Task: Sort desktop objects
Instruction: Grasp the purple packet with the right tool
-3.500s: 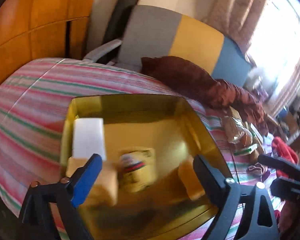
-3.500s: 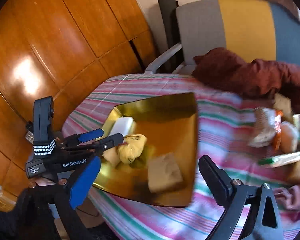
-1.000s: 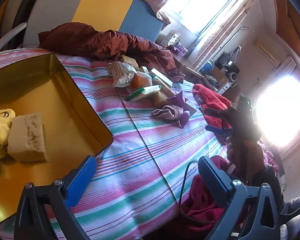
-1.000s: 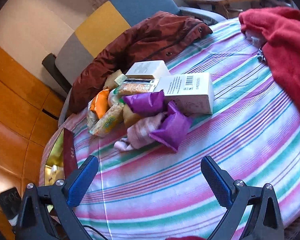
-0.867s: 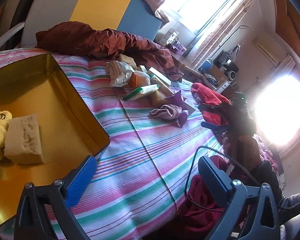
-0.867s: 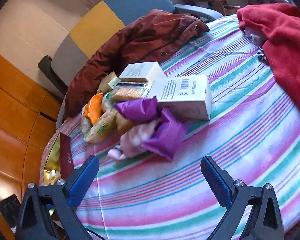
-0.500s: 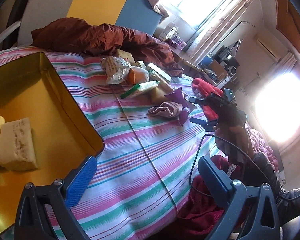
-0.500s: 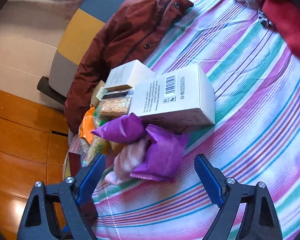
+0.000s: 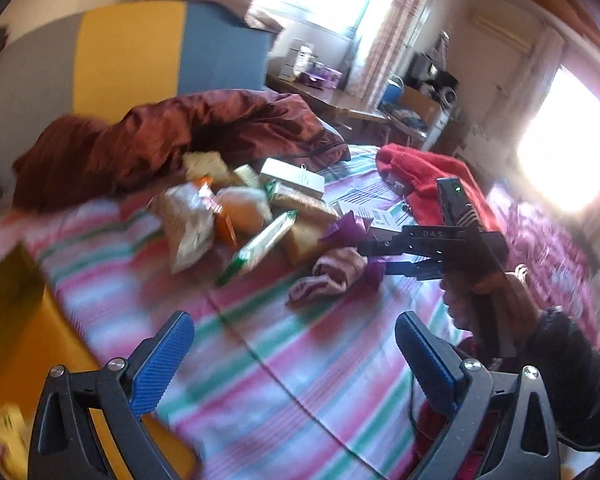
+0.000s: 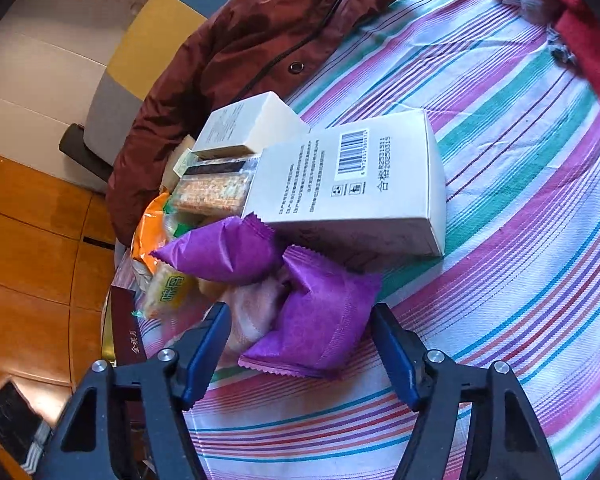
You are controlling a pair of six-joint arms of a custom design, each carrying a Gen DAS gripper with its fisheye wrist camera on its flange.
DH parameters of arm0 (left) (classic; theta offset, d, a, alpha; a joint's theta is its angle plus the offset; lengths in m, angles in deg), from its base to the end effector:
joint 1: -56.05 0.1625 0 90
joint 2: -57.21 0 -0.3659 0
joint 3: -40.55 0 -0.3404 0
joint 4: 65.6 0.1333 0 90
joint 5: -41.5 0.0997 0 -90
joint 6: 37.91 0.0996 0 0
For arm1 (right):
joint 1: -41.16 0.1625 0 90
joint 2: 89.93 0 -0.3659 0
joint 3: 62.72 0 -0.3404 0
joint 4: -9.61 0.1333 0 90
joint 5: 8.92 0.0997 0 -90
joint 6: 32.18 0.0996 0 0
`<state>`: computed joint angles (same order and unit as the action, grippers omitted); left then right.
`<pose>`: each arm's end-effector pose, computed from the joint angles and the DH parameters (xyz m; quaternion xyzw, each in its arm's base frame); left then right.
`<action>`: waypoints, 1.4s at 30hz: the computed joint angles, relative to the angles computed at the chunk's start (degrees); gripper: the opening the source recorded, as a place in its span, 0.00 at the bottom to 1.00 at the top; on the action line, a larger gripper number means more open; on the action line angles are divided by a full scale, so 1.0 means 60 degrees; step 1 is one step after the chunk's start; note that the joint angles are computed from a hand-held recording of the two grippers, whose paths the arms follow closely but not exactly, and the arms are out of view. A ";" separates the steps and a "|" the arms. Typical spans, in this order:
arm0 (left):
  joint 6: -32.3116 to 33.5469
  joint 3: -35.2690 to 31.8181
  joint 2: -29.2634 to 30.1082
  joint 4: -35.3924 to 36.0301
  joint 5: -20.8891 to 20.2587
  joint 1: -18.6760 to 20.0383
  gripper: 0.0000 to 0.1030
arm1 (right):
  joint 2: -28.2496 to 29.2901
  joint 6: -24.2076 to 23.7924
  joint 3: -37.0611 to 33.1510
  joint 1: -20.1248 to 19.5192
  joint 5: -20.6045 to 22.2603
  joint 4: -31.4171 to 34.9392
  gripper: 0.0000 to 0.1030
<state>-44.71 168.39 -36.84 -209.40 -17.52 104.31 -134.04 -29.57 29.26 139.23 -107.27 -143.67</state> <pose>-0.1152 -0.4064 0.2921 0.2406 0.9192 -0.2607 0.1709 0.2038 -0.5906 0.0962 0.0373 -0.9877 0.1399 0.0594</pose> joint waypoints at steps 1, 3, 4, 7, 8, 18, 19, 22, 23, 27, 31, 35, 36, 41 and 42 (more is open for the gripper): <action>0.0237 -0.0178 0.0263 -0.0074 -0.0058 0.0093 0.99 | 0.0011 0.0010 -0.0015 -0.0020 0.0038 0.0000 0.71; 0.0806 -0.0601 0.0932 -0.0329 -0.0212 0.0300 0.98 | 0.0029 -0.0014 -0.0036 -0.0035 0.0109 0.0014 0.71; 0.1003 -0.0763 0.1178 -0.0364 -0.0185 0.0336 0.96 | 0.0045 -0.0027 -0.0061 -0.0036 0.0146 0.0054 0.71; 0.1785 -0.1369 0.2079 -0.0460 -0.0156 0.0545 0.91 | 0.0114 -0.0143 -0.0136 0.0013 0.0078 0.0139 0.68; 0.2122 -0.1616 0.2455 -0.0442 -0.0071 0.0636 0.88 | 0.0137 -0.0191 -0.0161 0.0036 0.0057 0.0183 0.66; 0.3573 -0.3075 0.4438 0.0336 0.0818 0.1159 0.66 | 0.0142 -0.0382 -0.0206 0.0097 0.0027 0.0426 0.60; 0.3617 -0.3178 0.4541 0.0398 0.0827 0.1211 0.63 | 0.0136 -0.0372 -0.0208 0.0092 0.0041 0.0439 0.60; 0.3640 -0.3545 0.4838 0.0892 0.0697 0.1423 0.47 | 0.0136 -0.0380 -0.0214 0.0085 0.0068 0.0446 0.60; 0.3660 -0.3554 0.4892 0.0883 0.0744 0.1436 0.44 | 0.0139 -0.0415 -0.0223 0.0093 0.0050 0.0469 0.59; 0.3606 -0.3460 0.4980 0.0507 0.0922 0.1526 0.30 | 0.0144 -0.0528 -0.0244 0.0146 -0.0092 0.0461 0.46; 0.3090 -0.3244 0.4526 0.0358 0.0668 0.1579 0.24 | 0.0050 -0.0906 -0.0127 0.0247 -0.0110 0.0161 0.38; 0.2761 -0.2671 0.3749 0.0182 0.0546 0.1305 0.22 | -0.0080 -0.1272 0.0051 0.0330 0.0036 -0.0140 0.38; 0.2527 -0.2524 0.3431 0.0145 0.0271 0.1264 0.22 | -0.0086 -0.1270 0.0062 0.0329 0.0160 -0.0170 0.38; 0.1475 -0.1781 0.2107 -0.0241 -0.0415 0.0982 0.22 | -0.0258 -0.1945 0.0296 0.0443 0.0728 -0.0309 0.38; 0.1320 -0.1570 0.1858 -0.0357 -0.0313 0.0849 0.22 | -0.0240 -0.2134 0.0318 0.0491 0.0870 -0.0348 0.38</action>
<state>-36.79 158.97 -25.70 -211.54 -19.40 109.41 -135.48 -42.37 31.16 142.18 -102.05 -145.76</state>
